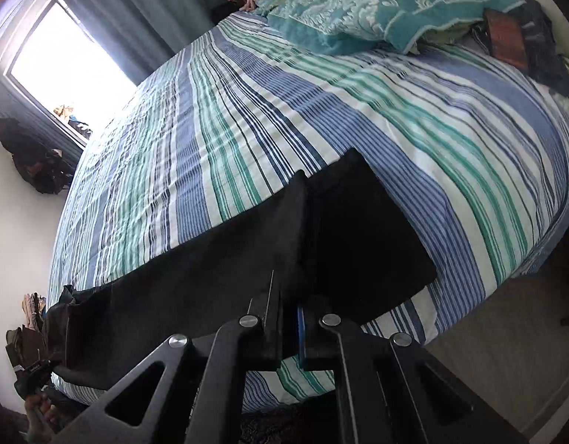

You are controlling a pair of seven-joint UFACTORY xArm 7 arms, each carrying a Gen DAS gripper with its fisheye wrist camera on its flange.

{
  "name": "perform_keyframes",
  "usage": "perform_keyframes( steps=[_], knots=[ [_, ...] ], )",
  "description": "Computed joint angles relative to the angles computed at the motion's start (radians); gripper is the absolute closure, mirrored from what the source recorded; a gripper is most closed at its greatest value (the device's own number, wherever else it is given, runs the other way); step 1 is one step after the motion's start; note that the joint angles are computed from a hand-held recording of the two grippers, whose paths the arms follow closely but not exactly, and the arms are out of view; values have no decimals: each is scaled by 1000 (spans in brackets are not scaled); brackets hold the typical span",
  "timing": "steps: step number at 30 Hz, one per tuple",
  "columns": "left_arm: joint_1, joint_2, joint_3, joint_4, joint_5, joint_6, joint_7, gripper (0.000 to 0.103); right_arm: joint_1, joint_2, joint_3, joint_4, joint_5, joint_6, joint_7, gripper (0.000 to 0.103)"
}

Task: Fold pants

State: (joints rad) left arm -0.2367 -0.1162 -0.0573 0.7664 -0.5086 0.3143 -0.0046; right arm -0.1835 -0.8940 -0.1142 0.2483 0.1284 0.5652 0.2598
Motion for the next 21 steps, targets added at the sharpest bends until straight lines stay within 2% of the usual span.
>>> perform_keyframes(
  steps=[2,3,5,7,10,12,17,21],
  knots=[
    [-9,-32,-18,-35,28,-66,-5,93,-5,-63,14,0,-17,-50,-14,98],
    [-6,-31,-32,-48,102,-76,-53,92,-19,-95,24,-12,-32,-83,-18,98],
    [28,7,-74,-36,205,-3,-110,92,-65,-100,35,-34,-66,-90,-16,98],
    [-7,45,-48,-26,181,37,-97,91,-93,-26,3,-43,-73,-45,-20,98],
    [-5,40,-57,-21,265,37,-137,91,-112,44,-2,-57,-89,-25,-37,98],
    [-9,35,-57,-26,273,41,-149,89,-117,21,-9,-70,-88,-52,-50,97],
    [-9,45,-60,-15,317,58,-189,87,-134,45,-6,-54,-96,-26,-62,97],
    [-11,41,-58,-4,338,80,-174,91,-142,67,2,-51,-104,-24,-67,97]
  ],
)
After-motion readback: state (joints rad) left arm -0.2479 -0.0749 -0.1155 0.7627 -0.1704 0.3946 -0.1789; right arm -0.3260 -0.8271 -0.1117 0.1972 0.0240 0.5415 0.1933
